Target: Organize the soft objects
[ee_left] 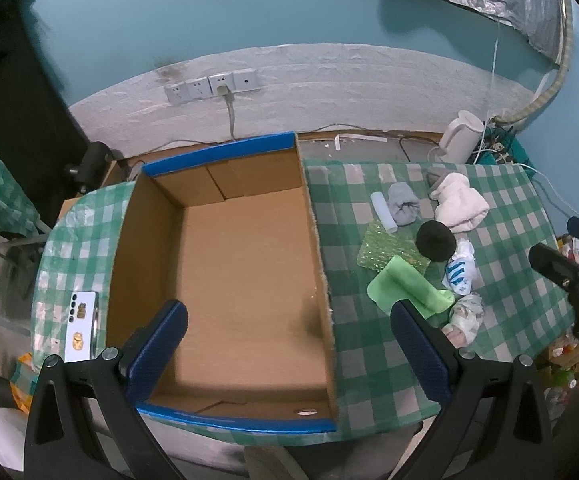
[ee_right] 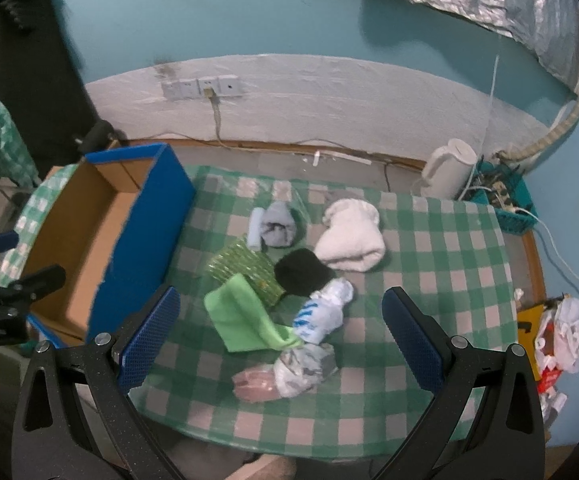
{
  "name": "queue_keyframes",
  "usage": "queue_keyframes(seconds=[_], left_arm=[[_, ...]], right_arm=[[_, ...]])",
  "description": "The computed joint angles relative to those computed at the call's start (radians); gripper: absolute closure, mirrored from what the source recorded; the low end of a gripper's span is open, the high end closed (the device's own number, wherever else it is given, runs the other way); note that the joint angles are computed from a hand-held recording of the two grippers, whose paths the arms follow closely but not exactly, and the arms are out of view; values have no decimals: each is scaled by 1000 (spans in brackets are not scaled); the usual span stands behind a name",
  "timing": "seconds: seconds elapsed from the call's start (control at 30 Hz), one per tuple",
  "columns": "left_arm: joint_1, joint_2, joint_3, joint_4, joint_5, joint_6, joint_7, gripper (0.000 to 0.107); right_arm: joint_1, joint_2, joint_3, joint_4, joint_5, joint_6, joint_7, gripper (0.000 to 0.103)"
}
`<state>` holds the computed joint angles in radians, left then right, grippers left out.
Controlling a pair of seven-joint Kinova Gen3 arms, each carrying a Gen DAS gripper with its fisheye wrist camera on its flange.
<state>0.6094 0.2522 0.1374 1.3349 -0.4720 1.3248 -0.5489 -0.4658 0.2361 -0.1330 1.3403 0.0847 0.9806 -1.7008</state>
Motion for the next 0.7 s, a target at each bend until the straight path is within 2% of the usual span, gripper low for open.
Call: queue_keyframes(seconds=[0.33,0.57,0.7], left_arm=[[6,116,-19,-137,67,56,-67,5],[16,184,-46,-198,102,73,-94,5],[21,210,-57,-224,122,76,-94,5]], right_arm=[[30,69,23,-30,-24,84,-35,3],[50,138,21,-46,-67,148,-20,6],[40,166,30,-32,-59,153,-32,7]])
